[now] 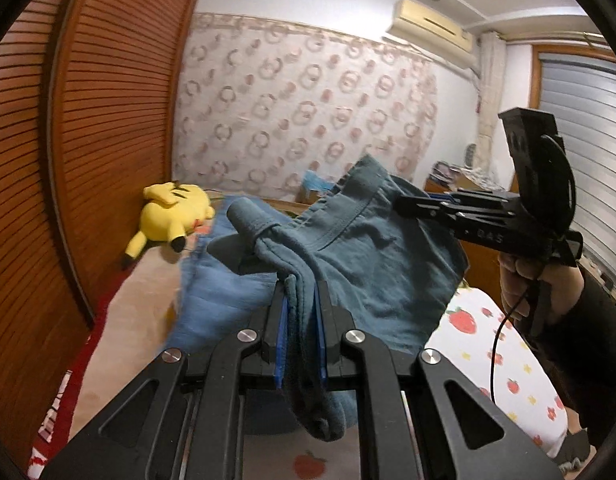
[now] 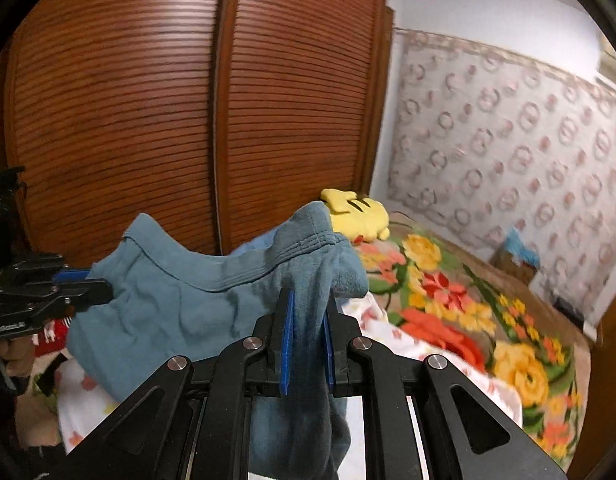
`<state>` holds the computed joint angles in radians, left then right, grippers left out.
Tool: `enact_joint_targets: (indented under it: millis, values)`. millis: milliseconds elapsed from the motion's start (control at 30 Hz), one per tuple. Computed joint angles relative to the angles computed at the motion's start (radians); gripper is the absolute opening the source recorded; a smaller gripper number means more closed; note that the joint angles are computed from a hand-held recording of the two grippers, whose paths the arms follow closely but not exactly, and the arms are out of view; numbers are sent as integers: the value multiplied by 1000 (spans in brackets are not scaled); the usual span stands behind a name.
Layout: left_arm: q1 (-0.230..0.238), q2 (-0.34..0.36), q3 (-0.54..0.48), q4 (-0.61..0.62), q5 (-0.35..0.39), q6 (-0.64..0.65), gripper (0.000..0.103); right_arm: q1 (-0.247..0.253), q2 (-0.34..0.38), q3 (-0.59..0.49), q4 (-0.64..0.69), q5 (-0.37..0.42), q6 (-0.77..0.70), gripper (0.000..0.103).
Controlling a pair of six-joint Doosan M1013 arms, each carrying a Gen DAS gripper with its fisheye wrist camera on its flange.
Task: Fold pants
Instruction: 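Lift the folded shorts with both grippers toward the folded jeans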
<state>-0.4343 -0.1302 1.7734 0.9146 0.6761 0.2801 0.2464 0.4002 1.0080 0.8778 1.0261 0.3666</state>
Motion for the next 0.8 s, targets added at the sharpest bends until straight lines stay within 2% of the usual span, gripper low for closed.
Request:
enact_joint_targets:
  millis: [333, 467, 567, 733, 767, 800]
  values:
    - [47, 24, 13, -11, 4, -64, 13, 77, 144, -204, -125, 11, 30, 13]
    - [69, 31, 19, -43, -6, -75, 13, 105, 214, -317, -171, 43, 69, 13]
    - [72, 31, 21, -42, 10, -97, 13, 121, 259, -391, -174, 73, 86, 13]
    - [62, 37, 22, -24, 58, -128, 14, 133, 303, -442, -162, 97, 102, 13]
    - [63, 37, 22, -37, 65, -124, 16, 135, 309, -447, -169, 96, 113, 14]
    - [61, 39, 20, -49, 76, -117, 17, 133, 312, -446, -175, 99, 122, 21]
